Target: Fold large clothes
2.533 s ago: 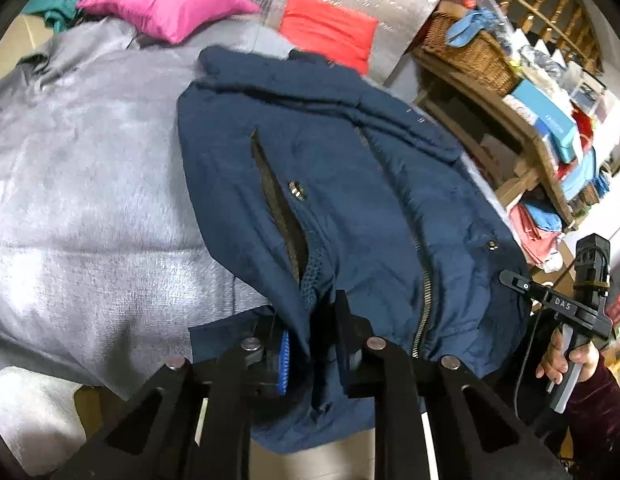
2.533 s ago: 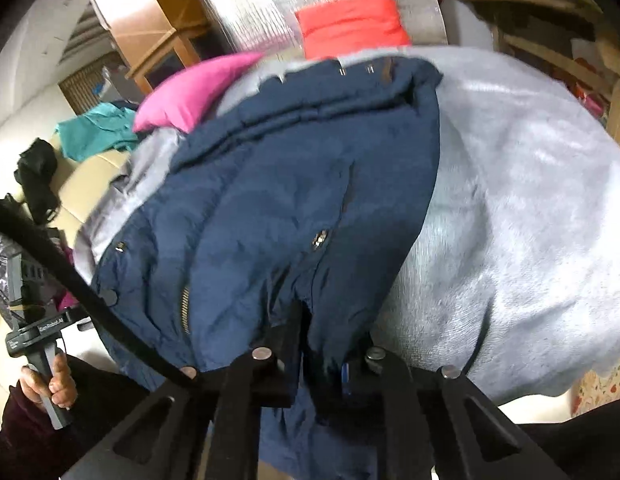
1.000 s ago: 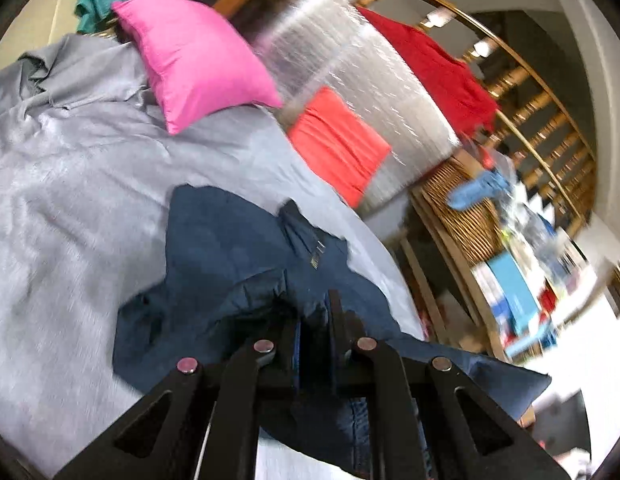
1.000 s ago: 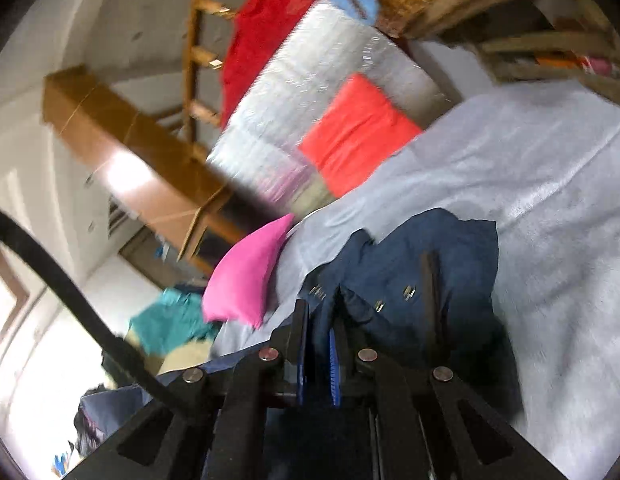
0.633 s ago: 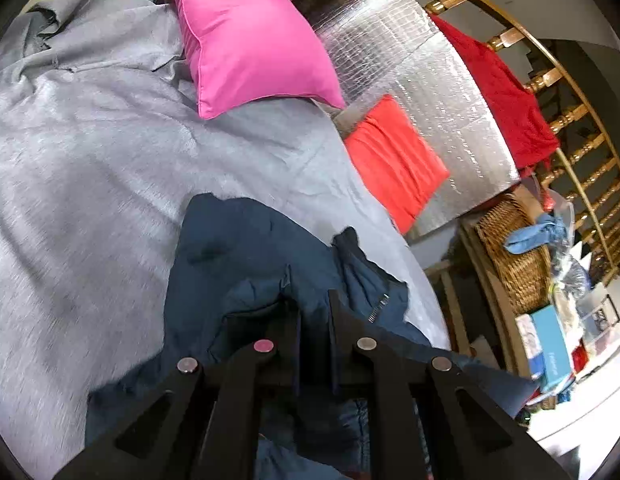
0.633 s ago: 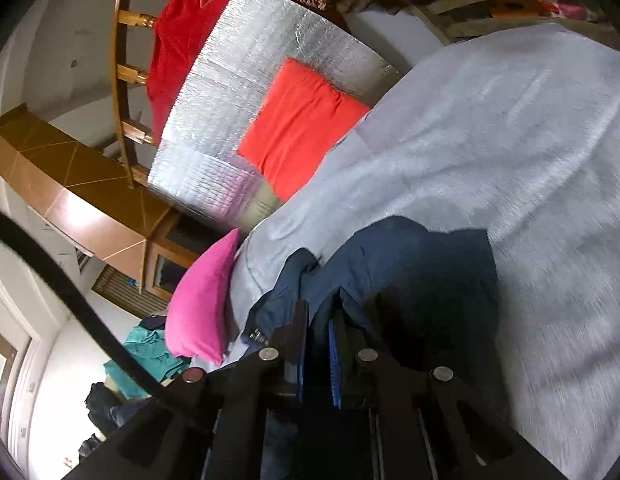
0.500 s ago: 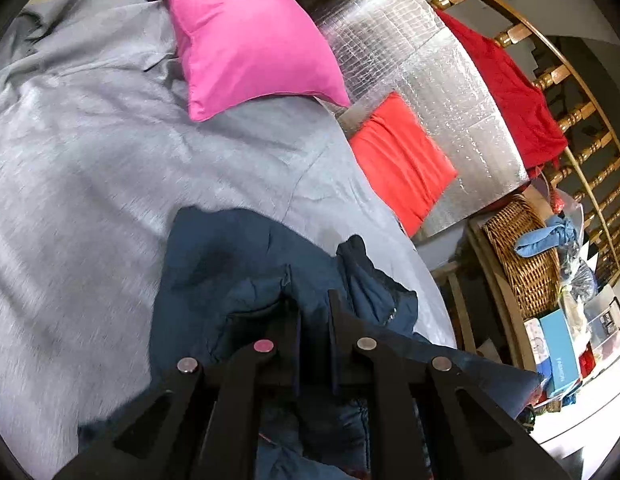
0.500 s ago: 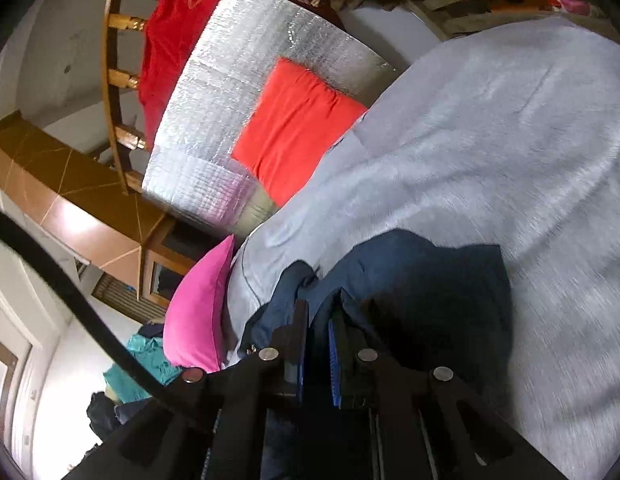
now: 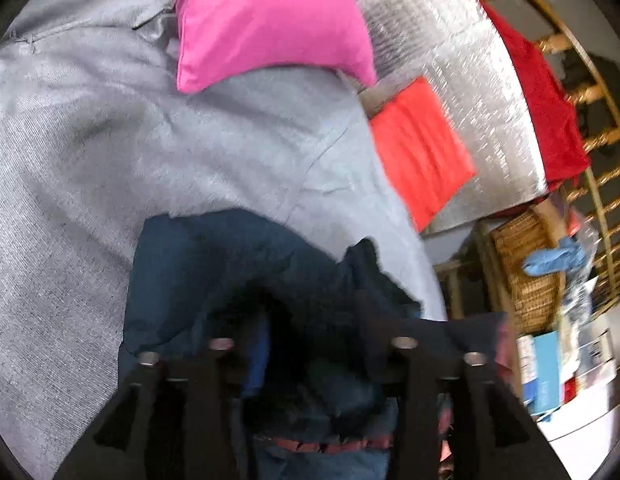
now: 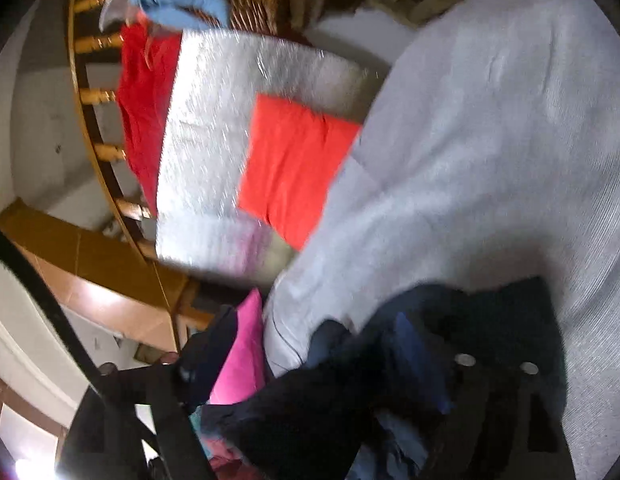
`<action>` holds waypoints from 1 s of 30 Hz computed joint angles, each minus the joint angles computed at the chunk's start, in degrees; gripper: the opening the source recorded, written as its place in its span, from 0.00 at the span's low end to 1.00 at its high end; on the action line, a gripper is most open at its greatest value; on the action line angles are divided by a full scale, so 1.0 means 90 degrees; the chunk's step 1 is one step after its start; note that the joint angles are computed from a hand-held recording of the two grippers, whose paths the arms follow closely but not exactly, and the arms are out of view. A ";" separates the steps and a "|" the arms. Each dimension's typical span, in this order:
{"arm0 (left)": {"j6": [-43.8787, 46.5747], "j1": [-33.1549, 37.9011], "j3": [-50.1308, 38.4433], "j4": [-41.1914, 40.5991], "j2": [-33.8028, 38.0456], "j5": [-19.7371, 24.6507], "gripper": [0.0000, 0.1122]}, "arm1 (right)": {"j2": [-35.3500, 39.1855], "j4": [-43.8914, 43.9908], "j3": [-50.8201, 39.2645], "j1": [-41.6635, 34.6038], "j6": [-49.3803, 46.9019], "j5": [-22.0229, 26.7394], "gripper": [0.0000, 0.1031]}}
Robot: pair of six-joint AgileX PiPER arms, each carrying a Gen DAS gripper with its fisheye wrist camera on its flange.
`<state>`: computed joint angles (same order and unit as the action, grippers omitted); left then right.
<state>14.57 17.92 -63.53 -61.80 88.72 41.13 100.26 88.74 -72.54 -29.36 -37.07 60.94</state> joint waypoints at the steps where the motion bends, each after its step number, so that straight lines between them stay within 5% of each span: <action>1: -0.0023 0.0012 0.0088 -0.0035 -0.0173 -0.0136 0.69 | -0.0014 0.0044 -0.0013 -0.0057 -0.0029 0.0087 0.83; 6: -0.0164 0.0124 0.0546 0.0120 -0.1110 -0.0860 0.80 | -0.0432 -0.0695 -0.0144 -0.0132 0.0157 0.0026 0.83; 13: -0.3206 -0.0457 0.0287 0.3493 -0.0945 -0.0484 0.81 | -0.1162 -0.4181 -0.0557 0.0831 0.1215 -0.0923 0.81; 18: -0.5096 -0.1211 -0.0024 0.5786 -0.0604 0.0273 0.81 | -0.0859 -0.5426 -0.0771 0.1279 0.1702 -0.0581 0.61; 20: -0.5207 -0.1369 0.0038 0.6006 -0.0533 0.0271 0.81 | -0.0818 -0.5923 -0.0731 0.1559 0.1870 -0.0691 0.33; 23: -0.5355 -0.1478 0.0078 0.6258 -0.0541 0.0219 0.80 | -0.1082 -0.6050 -0.0545 0.1702 0.1672 -0.0945 0.16; 30: -0.5650 -0.1550 0.0018 0.6604 -0.0469 0.0258 0.80 | -0.1254 -0.6628 -0.0241 0.1852 0.2068 -0.1470 0.14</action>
<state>-36.28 3.97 -63.36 -2.36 84.49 43.45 88.97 29.10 -74.72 -12.70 -18.45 47.71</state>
